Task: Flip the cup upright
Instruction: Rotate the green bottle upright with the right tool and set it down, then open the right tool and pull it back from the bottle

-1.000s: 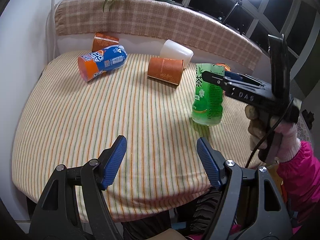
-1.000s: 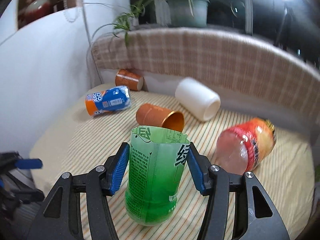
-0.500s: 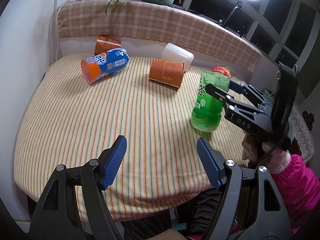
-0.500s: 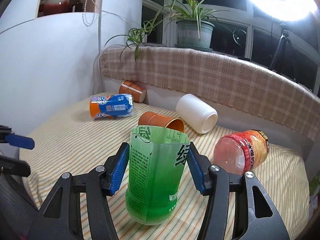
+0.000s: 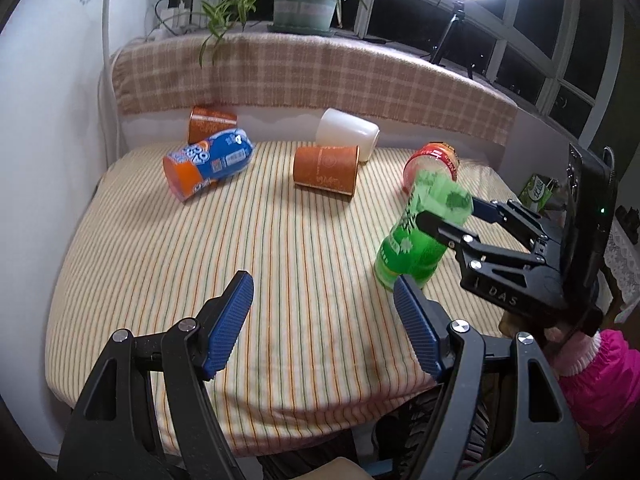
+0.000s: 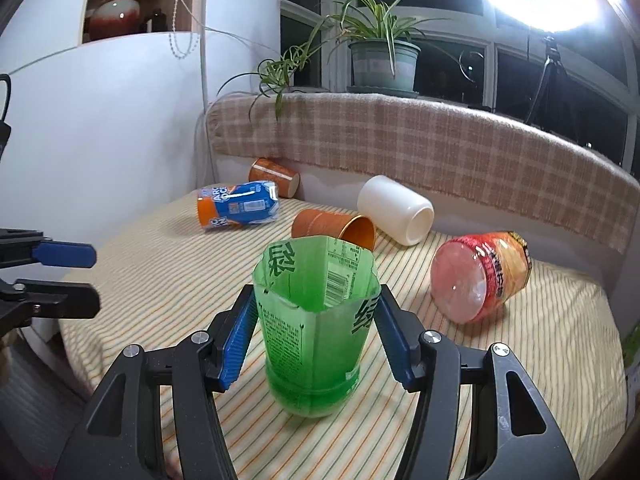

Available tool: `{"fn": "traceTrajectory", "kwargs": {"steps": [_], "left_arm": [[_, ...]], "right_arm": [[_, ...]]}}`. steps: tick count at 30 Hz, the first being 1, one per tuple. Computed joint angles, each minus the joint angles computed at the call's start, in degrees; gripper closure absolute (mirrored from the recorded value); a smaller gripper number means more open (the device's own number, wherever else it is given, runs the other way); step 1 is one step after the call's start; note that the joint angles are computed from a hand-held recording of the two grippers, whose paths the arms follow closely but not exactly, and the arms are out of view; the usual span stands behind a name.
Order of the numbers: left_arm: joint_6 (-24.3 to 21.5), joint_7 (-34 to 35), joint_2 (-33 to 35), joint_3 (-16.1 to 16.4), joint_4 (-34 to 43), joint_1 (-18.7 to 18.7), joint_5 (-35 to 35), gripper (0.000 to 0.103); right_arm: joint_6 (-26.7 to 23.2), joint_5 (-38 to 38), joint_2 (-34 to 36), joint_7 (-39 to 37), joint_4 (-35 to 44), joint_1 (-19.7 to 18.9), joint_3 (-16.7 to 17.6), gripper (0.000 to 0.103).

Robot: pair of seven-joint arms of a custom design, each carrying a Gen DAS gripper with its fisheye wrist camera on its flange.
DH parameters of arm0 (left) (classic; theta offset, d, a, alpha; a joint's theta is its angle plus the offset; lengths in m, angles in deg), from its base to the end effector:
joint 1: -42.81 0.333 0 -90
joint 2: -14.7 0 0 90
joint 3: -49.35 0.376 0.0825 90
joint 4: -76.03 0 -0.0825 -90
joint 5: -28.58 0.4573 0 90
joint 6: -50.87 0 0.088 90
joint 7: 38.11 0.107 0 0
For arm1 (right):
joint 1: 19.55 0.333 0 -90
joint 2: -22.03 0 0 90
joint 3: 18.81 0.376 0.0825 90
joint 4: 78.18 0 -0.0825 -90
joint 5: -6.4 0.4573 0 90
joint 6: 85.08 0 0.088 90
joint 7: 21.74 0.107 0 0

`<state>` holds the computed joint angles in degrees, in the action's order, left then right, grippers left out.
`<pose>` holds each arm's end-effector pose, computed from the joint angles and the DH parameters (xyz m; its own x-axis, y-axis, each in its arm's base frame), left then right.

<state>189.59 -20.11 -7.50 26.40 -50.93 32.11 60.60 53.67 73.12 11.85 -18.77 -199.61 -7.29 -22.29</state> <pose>0.4350 -0.3204 0.6189 0.2591 -0.9541 0.1503 -0.6440 -0.2867 -0.7093 0.5920 0.0934 0.5768 0.8047 -0.5935 -0.0143 -0.3121 -0.4024 -0.8606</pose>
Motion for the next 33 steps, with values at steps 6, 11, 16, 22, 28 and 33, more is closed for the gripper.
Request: {"fn": "traceTrajectory", "kwargs": {"steps": [6,11,16,22,28,33], "left_arm": [[-0.7,-1.5,0.1,-1.3,0.7,0.7,3.5,0.028],[-2.8,-4.9,0.1,-3.2,1.6,1.7,9.5,0.028],[-3.4,-7.7,0.2,-3.5,2.0,1.6,13.3,0.028],[-4.9,-10.3,0.9,-3.8,2.8,0.9,17.5,0.028],[-6.2,-14.7,1.1,-4.6,3.1,0.7,22.4,0.019],[-10.0,-18.7,1.2,-6.0,3.7,0.3,28.4,0.011]], "right_arm": [[-1.4,-0.2,-1.7,1.8,-1.2,-0.2,-0.6,0.029],[-2.3,-0.6,-3.7,5.0,-2.5,-0.7,-1.6,0.027],[-0.3,-2.9,-6.2,9.9,-4.1,-1.3,-2.1,0.027],[4.5,-8.3,-8.5,17.5,-5.7,-1.3,-2.3,0.027],[12.1,-9.8,-11.0,19.6,-7.9,0.8,-3.6,0.027],[17.6,-6.8,-12.9,17.3,-9.2,3.9,-5.8,0.022]]}}
